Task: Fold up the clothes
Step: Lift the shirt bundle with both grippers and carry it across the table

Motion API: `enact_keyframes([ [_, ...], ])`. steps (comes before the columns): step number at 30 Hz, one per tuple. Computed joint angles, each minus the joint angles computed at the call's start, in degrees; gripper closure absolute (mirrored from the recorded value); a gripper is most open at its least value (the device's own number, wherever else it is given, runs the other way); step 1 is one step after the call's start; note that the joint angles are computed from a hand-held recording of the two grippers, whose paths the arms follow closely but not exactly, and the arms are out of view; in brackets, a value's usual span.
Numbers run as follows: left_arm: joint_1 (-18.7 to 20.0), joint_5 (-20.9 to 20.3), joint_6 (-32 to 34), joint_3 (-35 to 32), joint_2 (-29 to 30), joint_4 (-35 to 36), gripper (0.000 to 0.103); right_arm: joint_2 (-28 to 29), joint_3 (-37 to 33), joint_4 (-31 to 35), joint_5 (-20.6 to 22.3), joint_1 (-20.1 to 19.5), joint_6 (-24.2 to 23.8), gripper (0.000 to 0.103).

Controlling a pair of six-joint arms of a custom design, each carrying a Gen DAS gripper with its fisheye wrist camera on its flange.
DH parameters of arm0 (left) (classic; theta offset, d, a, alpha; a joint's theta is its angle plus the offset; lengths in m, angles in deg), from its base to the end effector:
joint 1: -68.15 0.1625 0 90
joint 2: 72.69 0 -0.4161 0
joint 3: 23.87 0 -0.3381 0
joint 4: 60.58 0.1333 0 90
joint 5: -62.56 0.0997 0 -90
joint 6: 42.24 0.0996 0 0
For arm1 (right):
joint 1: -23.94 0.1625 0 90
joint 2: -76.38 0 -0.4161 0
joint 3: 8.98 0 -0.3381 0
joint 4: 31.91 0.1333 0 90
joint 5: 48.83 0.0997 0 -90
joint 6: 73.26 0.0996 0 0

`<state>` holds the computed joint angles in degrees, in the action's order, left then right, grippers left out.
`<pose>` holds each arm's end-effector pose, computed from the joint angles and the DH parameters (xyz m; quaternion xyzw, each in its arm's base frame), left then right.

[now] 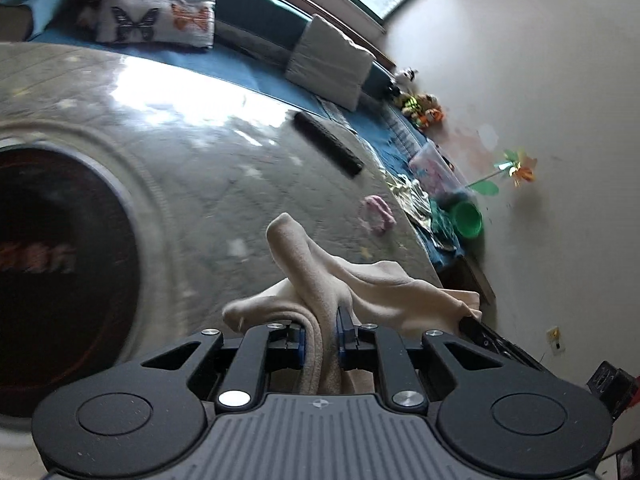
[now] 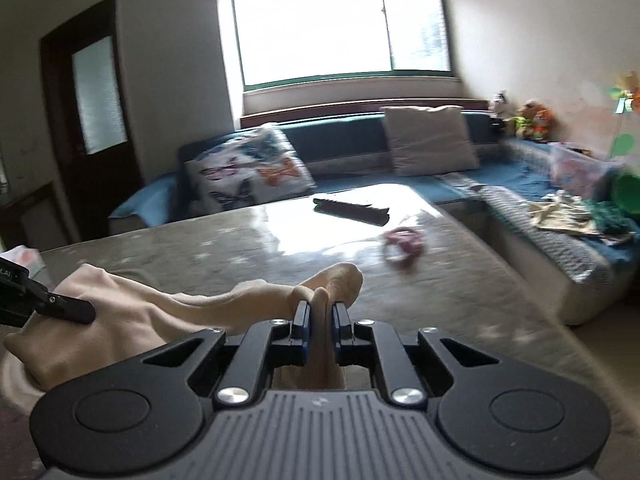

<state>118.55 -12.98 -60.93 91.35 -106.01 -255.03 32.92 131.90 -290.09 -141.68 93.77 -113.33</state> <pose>-0.2124 -0.5049 0.0055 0.1523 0.9612 -0.2295 0.0133 -0.0123 -0.4058 0.1748 0.1267 -0.8053 0.4905 0.3080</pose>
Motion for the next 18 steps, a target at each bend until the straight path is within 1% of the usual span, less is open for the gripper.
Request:
enact_keyframes([
  [4,-0.8,-0.5,1.2,-5.1,3.4,3.1,0.088,-2.4,-1.7,1.8,-1.1,-1.7,0.1,0.093],
  [8,-1.7,-0.1,2.5,-9.3,6.1,5.8,0.088,-3.8,-2.9,2.6,-1.3,-3.2,0.7,0.093],
  [9,-1.8,0.1,2.9,-9.9,6.7,6.2,0.086,-3.9,-3.3,2.6,-1.3,-3.6,0.9,0.093],
  [11,-2.0,1.7,3.6,-11.5,8.1,8.2,0.084,-3.8,-4.3,3.0,-1.9,-4.2,1.5,0.093],
  [13,-2.1,3.6,3.1,-12.0,8.7,9.9,0.076,-3.7,-6.1,5.6,-4.3,-4.6,1.2,0.09],
  [14,-2.0,3.9,3.1,-11.6,8.6,9.8,0.067,-3.1,-7.0,5.4,-5.8,-4.7,1.1,0.089],
  [15,-1.8,4.2,3.5,-11.0,8.6,9.2,0.064,-2.5,-7.5,4.8,-6.8,-4.8,0.8,0.087],
  [18,-1.5,5.9,3.9,-9.8,7.8,8.9,0.063,-1.9,-7.4,4.4,-6.6,-5.7,0.2,0.087],
])
